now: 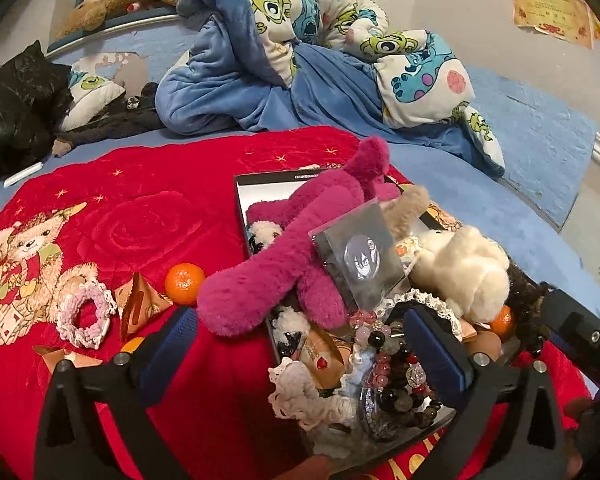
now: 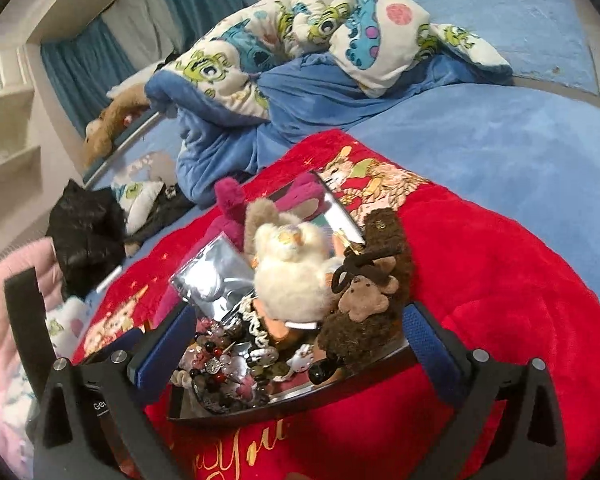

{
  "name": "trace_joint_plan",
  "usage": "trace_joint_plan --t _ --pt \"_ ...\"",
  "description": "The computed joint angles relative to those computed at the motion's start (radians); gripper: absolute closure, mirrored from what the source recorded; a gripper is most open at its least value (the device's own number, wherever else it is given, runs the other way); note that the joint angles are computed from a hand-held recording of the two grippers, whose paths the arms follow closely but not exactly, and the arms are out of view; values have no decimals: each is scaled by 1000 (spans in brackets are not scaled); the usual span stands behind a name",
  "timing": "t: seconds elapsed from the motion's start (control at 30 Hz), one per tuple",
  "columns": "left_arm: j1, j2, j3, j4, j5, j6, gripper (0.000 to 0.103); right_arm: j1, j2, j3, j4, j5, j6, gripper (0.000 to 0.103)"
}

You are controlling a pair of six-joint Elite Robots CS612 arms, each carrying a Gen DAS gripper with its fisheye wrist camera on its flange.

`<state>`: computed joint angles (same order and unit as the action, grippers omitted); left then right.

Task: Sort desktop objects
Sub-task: 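Open the right tool releasing the stick into the box while the left tool releases the bracelet, then withdraw both tools from the box back over the quilt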

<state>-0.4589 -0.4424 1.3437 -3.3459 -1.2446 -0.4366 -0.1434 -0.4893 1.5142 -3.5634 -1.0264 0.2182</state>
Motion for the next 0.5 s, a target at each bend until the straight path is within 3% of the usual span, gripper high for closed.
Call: trace_joint_plan --t 0.5 --pt "9 -16 25 -12 -7 -39 0 -15 6 -2 -19 149 -9 0"
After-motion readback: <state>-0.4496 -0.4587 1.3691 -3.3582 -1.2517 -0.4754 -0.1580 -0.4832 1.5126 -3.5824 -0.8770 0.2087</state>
